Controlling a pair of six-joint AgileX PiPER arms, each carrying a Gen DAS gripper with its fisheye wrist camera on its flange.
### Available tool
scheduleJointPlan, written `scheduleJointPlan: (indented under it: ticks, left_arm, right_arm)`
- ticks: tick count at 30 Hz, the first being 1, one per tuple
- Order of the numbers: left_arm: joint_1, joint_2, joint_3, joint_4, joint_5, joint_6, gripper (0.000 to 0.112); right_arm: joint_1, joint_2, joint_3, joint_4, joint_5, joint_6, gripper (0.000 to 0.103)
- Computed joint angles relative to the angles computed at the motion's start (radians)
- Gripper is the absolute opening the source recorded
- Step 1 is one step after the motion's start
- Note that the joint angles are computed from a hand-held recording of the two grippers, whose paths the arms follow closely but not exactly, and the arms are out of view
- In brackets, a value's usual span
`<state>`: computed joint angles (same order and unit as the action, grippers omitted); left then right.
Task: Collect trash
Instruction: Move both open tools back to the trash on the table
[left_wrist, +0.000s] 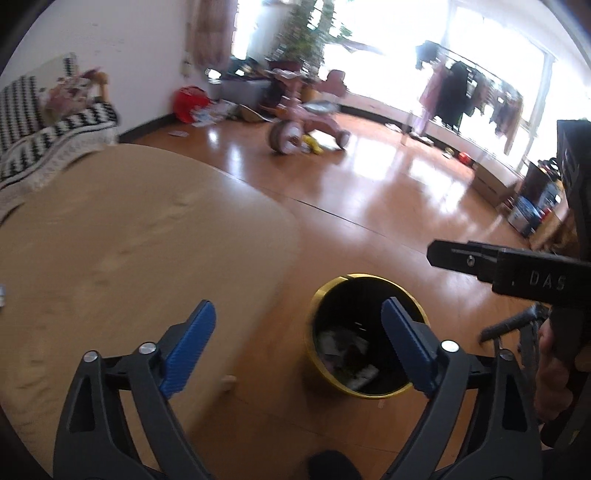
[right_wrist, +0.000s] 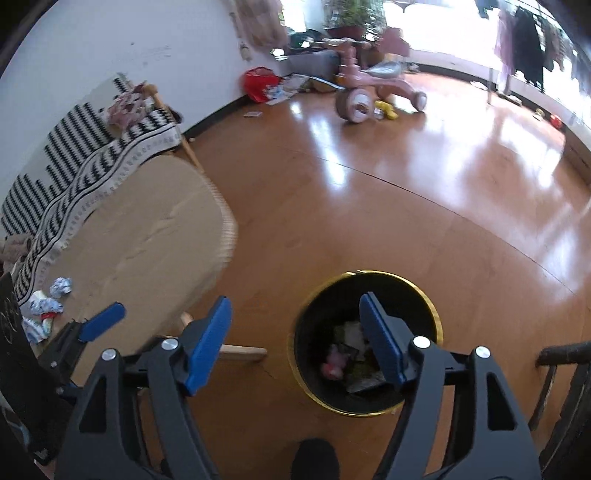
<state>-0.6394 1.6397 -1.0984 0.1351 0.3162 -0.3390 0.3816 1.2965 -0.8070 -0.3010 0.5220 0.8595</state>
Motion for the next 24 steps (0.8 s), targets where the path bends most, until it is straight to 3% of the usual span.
scheduleJointPlan:
  ticks: [3, 7, 13, 18, 24]
  left_arm:
    - [0.085, -0.09, 0.059, 0.032, 0.013, -0.002, 0.092]
    - [0.261, -0.208, 0.132, -0.054, 0.038, 0.134, 0.092]
    - [0.672, -0.344, 0.217, -0.406, 0.093, 0.606, 0.093]
    - [1.076, -0.329, 0.195, -0.7, 0.186, 0.989, 0.094]
    - [1.33, -0.224, 0.119, -0.778, 0.216, 1.113, 0.096]
  right_arm:
    - [0.114, 0.071, -0.085, -0.089, 0.023, 0.127, 0.071]
    - [0.261, 0.201, -0.255, -0.142, 0.061, 0.198, 0.072]
    - [0.432, 0.426, -0.567, -0.156, 0.127, 0.204, 0.072]
    - [0.531, 0.651, -0.9, -0.103, 0.209, 0.119, 0.072]
    - [0.621, 1.021, -1.493, -0.015, 0.401, -0.043, 0.072]
